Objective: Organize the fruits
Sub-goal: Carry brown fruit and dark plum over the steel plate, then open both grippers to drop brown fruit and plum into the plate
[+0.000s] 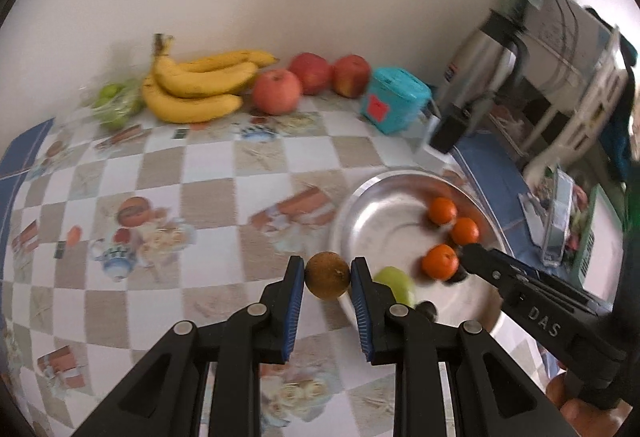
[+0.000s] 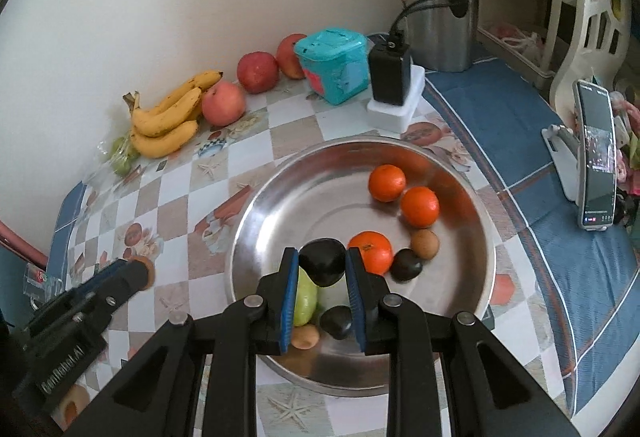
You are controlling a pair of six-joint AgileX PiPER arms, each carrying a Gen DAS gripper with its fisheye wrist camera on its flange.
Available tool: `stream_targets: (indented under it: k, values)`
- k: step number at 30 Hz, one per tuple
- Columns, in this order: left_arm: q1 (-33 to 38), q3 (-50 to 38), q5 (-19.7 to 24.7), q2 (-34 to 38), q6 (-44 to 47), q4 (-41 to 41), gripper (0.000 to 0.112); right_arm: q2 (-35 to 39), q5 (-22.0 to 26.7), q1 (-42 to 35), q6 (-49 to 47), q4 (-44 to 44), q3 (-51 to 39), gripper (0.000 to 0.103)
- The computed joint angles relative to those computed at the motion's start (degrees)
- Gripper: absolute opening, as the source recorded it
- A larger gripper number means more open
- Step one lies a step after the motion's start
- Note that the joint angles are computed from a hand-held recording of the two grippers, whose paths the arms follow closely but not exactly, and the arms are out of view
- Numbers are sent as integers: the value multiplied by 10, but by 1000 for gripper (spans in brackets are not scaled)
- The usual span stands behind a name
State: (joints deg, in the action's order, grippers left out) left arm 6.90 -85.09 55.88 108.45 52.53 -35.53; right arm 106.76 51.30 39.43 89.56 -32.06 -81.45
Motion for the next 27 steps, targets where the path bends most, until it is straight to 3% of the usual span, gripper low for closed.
stream_targets:
  k: [9, 27]
  values:
    - [-48, 55, -51, -4, 20, 14, 26, -1, -32, -19, -18, 41, 29, 25]
    - [-58, 47, -43, 39, 0, 22, 27, 27, -60, -43, -75, 111, 27, 25]
